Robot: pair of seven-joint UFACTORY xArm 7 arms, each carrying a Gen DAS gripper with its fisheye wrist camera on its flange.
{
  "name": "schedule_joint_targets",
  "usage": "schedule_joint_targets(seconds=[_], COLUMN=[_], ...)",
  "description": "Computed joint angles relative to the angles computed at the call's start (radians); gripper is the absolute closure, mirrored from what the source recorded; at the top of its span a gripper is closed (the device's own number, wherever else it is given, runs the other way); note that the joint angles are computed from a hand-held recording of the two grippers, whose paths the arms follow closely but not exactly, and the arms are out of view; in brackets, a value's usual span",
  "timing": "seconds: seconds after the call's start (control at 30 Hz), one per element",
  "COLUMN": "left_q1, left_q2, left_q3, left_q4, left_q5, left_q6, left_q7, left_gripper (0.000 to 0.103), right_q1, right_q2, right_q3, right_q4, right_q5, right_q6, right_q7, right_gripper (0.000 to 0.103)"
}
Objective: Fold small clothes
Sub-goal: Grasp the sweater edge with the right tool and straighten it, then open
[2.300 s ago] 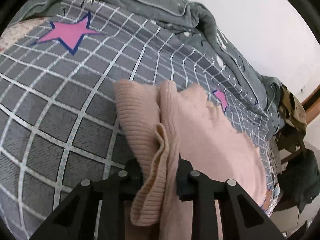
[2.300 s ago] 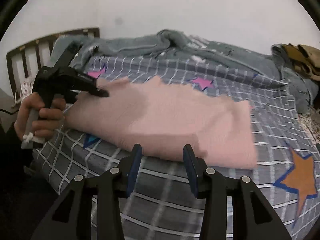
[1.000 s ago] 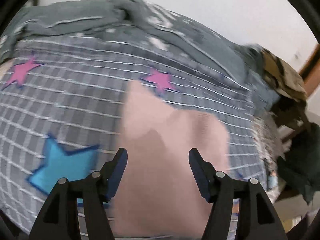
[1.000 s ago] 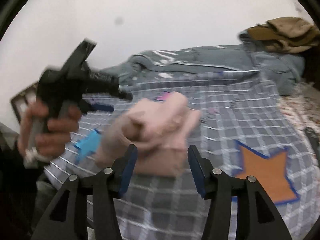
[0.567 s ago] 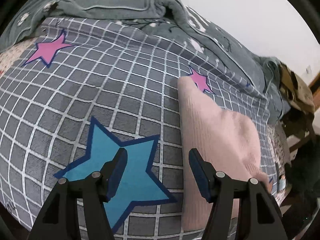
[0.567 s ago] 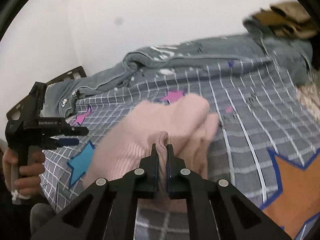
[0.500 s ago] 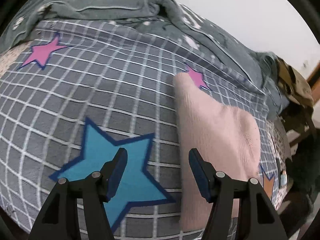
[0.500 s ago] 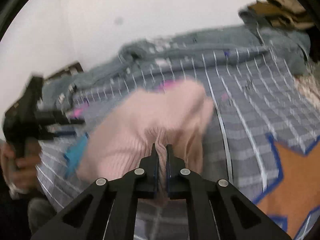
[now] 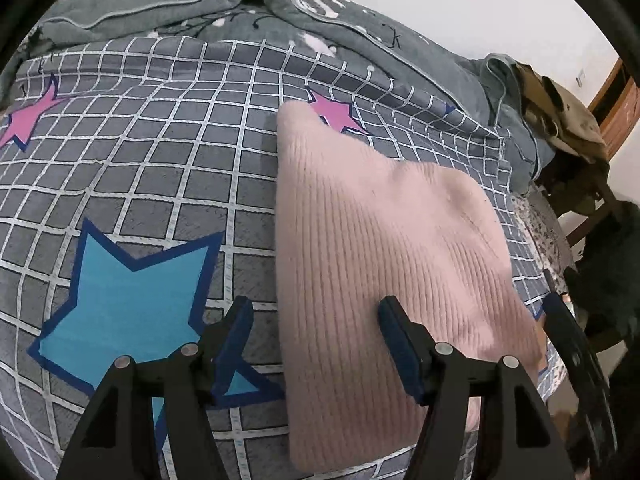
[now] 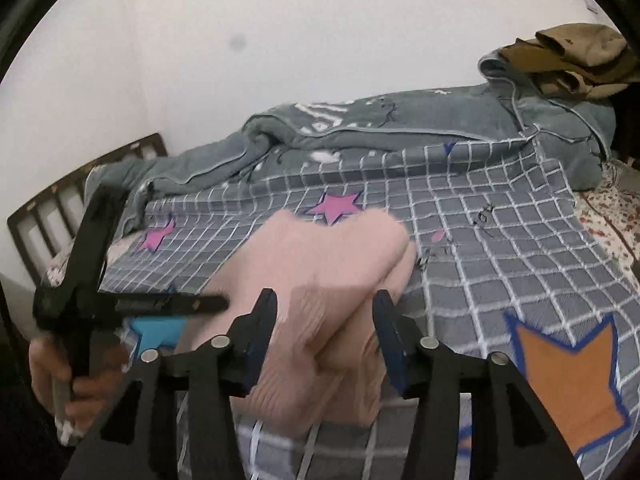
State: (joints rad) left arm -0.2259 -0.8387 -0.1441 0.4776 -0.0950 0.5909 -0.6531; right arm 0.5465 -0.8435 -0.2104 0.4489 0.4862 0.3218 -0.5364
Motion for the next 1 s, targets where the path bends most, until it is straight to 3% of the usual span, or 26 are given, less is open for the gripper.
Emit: schedule_joint_targets(seconds=[0.17, 0.2, 0.27, 0.3, 0.37, 0.43, 0.57, 0.73, 0.87, 0.93, 1.0], left_q1=[-0.008, -0.007, -0.014, -0.02, -0.046, -0.053, -0.039, -0.04, -0.05, -0.062, -0.06], left_q2=[-0.012, -0.013, -0.024, -0.031, -0.044, -0.046, -0.017, -0.047, -0.067, -0.073, -0.066], left_q3=[0.004, 0.002, 0.007, 0.014, 0.034, 0.029, 0.0, -0.008, -0.025, -0.04, -0.064], left_q4=[-0.01, -0.011, -0.016, -0.019, -0.029, -0.029, 0.007, -0.002, -0.011, -0.022, -0.018], left_q5=[0.001, 0.003, 0.0, -0.004, -0.02, -0.028, -0.015, -0.009, -0.008, -0.008, 0.009], left_q6=[-0.015, -0.018, -0.029, -0.034, -0.065, -0.09, -0.056, -0.03, 0.021, 0.03, 0.053], left_q7=[0.016, 0.016, 0.024, 0.031, 0.061, 0.07, 0.061, 0.051, 0.041, 0.034, 0.021], left_gripper=[0.039, 0.039, 0.039, 0.039, 0.039, 0.037, 0.039, 0.039, 0.039, 0.039, 0.039], right_q1=[0.003, -0.004, -0.026, 0.004, 0.075, 0.068, -0.043, -0.143, -0.166, -0.175, -0.188], right_q2=[0.226, 0.27, 0.293, 0.278, 0.21, 0.194, 0.324, 0.226, 0.117, 0.095, 0.087], right_q3=[-0.004, 0.005, 0.045, 0.019, -0.067, -0.101, -0.042, 0.046, 0.087, 0.102, 0.111], right_q4=[0.157, 0.181, 0.175, 0.174, 0.163, 0.163, 0.18, 0.159, 0.087, 0.044, 0.006], right_q5=[0.038, 0.051, 0.07, 0.104, 0.217, 0.278, 0.238, 0.197, 0.14, 0.091, 0.05], right_q6=[0.109, 0.126, 0.063, 0.051, 0.026, 0.03, 0.105, 0.126, 0.121, 0.123, 0.123], right_q7=[0.036, 0.039, 0.014, -0.049, -0.167, -0.185, -0.147, -0.122, -0.101, -0.082, -0.057], right_gripper=[0.054, 0.063, 0.086, 0.087, 0.087, 0.087, 0.082, 0.067, 0.067, 0.07, 0.08])
